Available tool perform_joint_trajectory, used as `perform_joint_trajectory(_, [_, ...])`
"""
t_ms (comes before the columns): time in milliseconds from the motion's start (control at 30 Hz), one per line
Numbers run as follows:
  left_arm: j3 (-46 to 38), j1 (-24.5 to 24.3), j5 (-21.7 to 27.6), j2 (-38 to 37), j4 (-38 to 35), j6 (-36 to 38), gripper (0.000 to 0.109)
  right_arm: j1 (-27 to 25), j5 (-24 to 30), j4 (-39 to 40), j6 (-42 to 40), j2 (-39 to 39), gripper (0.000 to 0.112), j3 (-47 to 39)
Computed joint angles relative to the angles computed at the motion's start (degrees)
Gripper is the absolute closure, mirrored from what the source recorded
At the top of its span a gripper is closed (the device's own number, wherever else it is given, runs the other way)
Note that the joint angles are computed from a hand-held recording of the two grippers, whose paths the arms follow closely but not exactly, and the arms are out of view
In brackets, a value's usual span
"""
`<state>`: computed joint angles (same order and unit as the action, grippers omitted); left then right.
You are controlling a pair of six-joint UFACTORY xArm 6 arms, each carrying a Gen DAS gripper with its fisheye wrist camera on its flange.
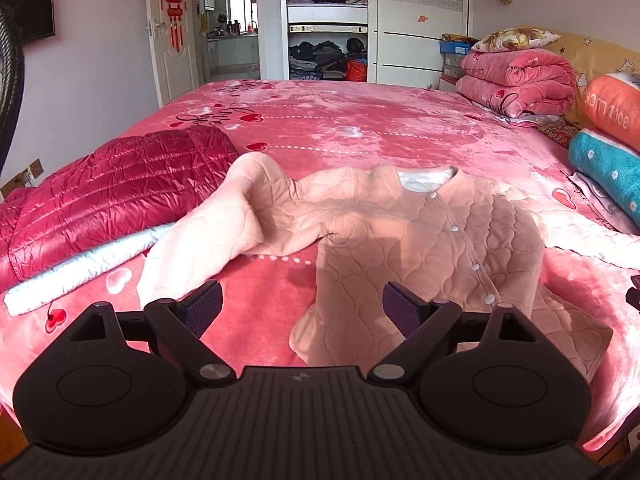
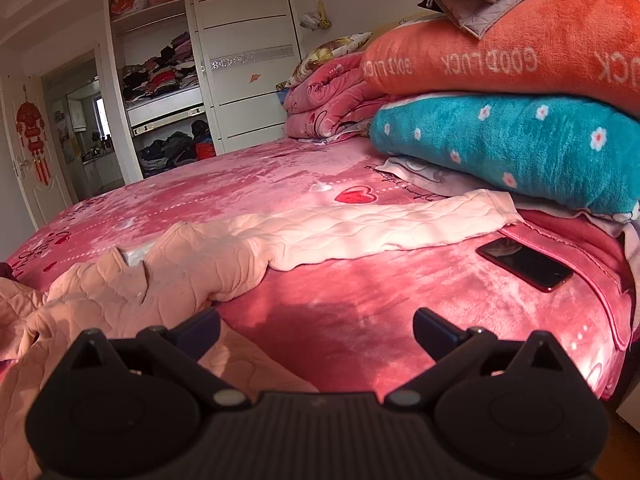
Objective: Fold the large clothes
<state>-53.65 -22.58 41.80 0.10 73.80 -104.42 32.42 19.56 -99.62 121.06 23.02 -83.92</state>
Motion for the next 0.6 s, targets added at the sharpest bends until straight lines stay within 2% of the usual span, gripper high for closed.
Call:
perform_joint_trajectory(300, [2.15, 0.14, -5.10, 1.36, 1.44, -3.21, 0.006, 1.62, 4.10, -0.03, -1.24, -3.71, 0.011, 4.34])
perform_joint_trajectory(600, [3.27, -1.89, -7.12, 1.36, 2.29, -2.74, 0.006, 2.99, 5.74, -2.34, -2.45, -4.86, 0.011, 5.42])
